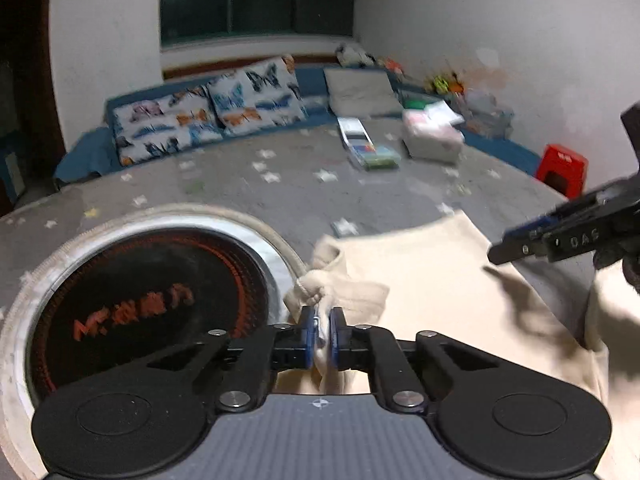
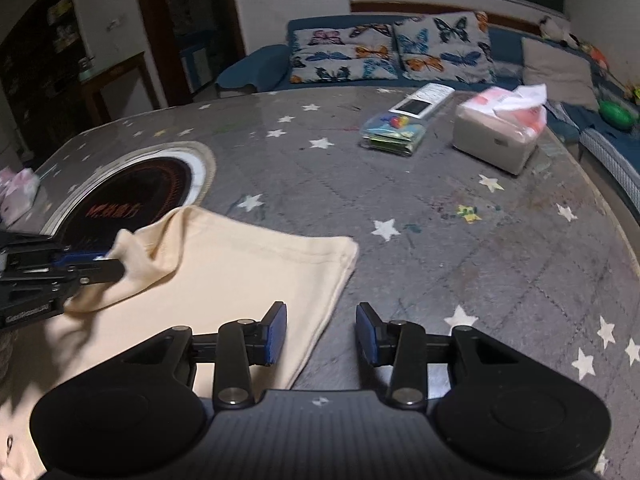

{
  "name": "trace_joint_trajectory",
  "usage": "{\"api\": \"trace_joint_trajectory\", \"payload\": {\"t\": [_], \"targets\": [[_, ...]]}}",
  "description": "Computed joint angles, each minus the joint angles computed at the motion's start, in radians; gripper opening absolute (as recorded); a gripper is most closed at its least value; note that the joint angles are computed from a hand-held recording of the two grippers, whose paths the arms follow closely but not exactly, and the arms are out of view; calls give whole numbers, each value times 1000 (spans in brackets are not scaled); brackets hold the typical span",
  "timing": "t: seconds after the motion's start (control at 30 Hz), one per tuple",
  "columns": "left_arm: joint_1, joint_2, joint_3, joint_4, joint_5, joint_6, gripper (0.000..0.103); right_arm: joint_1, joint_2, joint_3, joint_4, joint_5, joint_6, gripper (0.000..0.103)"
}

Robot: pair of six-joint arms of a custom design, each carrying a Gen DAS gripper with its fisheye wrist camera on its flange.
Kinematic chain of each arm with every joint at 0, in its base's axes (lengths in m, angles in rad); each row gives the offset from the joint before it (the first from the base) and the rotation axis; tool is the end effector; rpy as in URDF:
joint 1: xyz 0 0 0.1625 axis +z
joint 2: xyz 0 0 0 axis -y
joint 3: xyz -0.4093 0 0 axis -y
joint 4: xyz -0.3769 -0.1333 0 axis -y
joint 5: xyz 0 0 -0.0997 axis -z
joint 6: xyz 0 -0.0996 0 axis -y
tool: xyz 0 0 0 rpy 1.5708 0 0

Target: Fold clothes

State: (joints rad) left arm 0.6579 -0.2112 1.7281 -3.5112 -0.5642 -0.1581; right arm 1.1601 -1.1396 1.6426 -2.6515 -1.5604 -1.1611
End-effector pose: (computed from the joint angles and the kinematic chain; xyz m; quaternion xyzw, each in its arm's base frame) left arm -0.2890 -0.4982 -0.1356 0.2214 0.8335 -0.3990 0.3116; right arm -0.1320 -0.6397 0.3237 0.3527 -0.8913 0.2048 0.1980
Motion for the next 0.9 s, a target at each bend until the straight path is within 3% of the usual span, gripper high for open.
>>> {"api": "trace_joint_trajectory", "payload": {"t": [0.2, 0.37, 0.6, 0.77, 0.9], "targets": [[16, -2, -24, -100, 152, 55, 6, 13, 53, -66, 25, -4, 68, 30], [59, -32, -11, -73, 198, 19, 6, 40, 93, -92, 8, -27, 62, 7], [101, -51, -2, -39, 235, -28, 6, 104, 172, -117, -92, -70, -21, 4], [148, -99, 21, 130, 245, -211, 8, 146, 260, -163, -154, -110, -59, 5], [156, -118, 46, 120, 262, -229, 16, 164, 287, -181, -178, -126, -73, 13]]}}
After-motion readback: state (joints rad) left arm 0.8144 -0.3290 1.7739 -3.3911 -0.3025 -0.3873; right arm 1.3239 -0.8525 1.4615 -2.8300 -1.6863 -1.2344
